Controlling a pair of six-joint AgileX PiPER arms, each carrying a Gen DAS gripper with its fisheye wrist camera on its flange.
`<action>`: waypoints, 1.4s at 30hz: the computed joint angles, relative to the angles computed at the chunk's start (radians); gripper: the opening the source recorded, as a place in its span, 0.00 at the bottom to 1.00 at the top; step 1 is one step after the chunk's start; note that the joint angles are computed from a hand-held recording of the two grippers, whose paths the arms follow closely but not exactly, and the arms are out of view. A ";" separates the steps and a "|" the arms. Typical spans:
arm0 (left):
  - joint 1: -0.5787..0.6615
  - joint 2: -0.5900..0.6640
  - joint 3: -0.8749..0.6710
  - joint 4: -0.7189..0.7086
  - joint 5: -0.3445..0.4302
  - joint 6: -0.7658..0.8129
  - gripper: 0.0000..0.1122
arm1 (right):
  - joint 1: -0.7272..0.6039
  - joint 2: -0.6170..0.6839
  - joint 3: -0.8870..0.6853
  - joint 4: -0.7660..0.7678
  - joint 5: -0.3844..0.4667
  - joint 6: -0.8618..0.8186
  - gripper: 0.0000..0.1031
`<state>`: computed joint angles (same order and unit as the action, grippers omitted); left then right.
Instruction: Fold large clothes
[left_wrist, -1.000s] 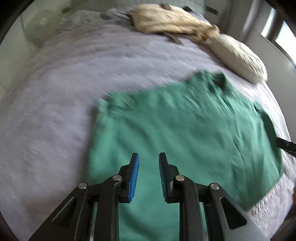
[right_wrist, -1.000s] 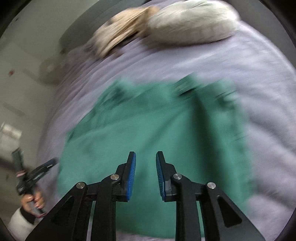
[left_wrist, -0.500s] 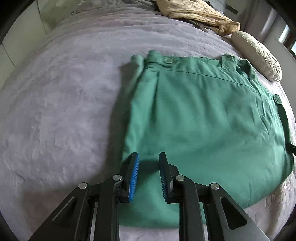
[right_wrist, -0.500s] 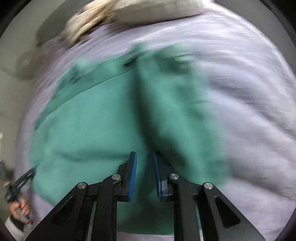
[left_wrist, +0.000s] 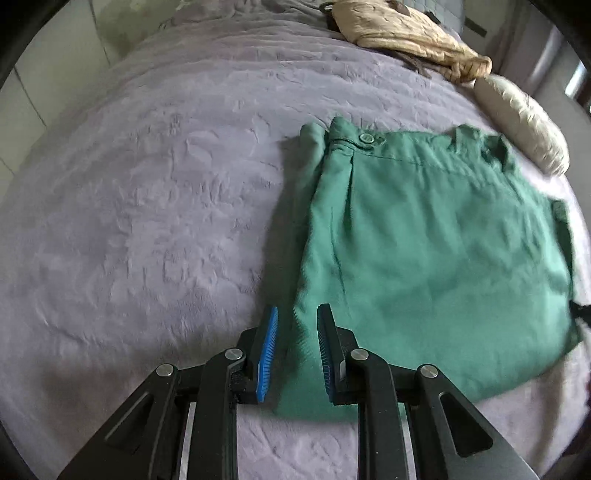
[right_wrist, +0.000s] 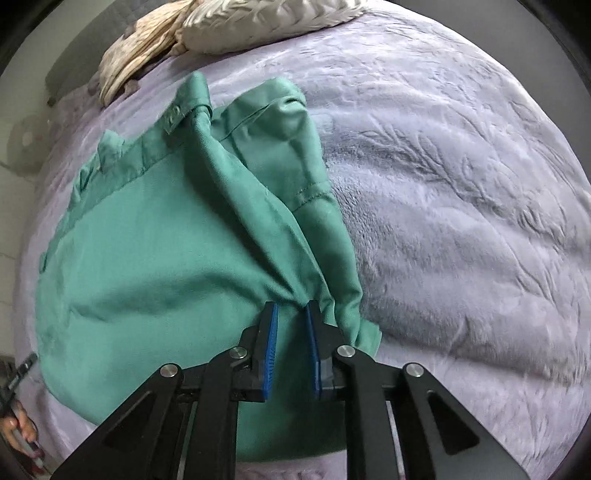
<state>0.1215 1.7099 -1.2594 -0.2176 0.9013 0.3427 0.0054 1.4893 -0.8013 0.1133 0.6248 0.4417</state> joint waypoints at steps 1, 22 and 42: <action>0.007 -0.004 0.002 -0.012 0.011 0.012 0.21 | 0.018 -0.020 0.000 -0.021 0.012 0.044 0.17; 0.145 -0.046 0.178 0.050 -0.026 0.068 0.21 | 0.429 -0.066 -0.033 -0.114 0.054 0.451 0.40; 0.111 -0.076 0.131 0.118 -0.003 -0.010 0.92 | 0.652 -0.005 -0.046 0.062 -0.081 0.593 0.61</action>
<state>0.2324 1.6343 -1.1285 -0.1001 0.8987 0.3328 0.6578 1.4842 -0.8478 0.1754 0.5440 1.0342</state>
